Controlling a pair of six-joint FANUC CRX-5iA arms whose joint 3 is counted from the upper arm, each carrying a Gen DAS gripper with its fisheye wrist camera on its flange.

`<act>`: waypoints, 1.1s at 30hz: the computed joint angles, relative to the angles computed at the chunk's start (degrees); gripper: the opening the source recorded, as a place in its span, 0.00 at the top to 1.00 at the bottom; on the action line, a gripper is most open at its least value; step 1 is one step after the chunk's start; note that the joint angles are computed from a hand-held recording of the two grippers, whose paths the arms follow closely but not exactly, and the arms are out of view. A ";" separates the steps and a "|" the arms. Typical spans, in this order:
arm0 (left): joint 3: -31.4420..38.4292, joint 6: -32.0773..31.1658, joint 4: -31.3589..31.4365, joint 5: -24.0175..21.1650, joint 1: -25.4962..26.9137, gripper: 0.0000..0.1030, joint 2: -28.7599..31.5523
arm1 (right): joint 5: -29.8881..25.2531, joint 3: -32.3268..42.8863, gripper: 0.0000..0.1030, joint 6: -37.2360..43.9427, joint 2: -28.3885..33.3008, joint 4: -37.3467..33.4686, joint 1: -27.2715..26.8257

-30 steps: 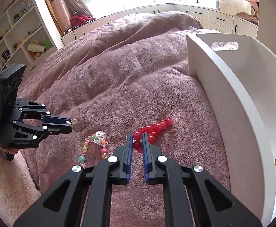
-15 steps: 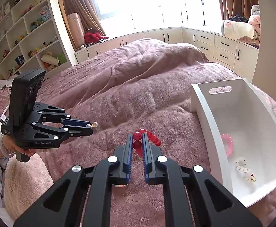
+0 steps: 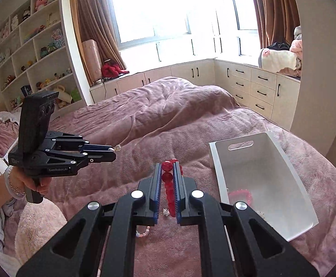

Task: Organize jewelry
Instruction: 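Carry the pearl earring and red bead bracelet in both tools over the white box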

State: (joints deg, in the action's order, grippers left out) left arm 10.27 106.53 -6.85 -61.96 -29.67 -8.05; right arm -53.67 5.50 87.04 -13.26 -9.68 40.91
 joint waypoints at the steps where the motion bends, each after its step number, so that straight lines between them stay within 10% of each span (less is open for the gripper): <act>1: 1.55 0.94 -1.08 -0.82 -0.68 0.79 0.80 | 0.11 -0.01 0.90 -0.15 -0.26 0.99 -0.17; 19: 26.90 -4.15 3.43 -5.36 -3.26 0.79 19.48 | -0.91 1.16 0.90 2.54 -2.17 0.51 -11.32; 33: 58.29 -5.91 4.14 -22.01 -3.99 0.79 44.66 | -3.94 3.61 0.90 8.50 2.50 -8.95 -22.39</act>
State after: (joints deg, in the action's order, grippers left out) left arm 68.56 100.62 -2.71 -83.97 -33.66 36.61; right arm -57.61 9.11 95.54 -10.76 -18.63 18.53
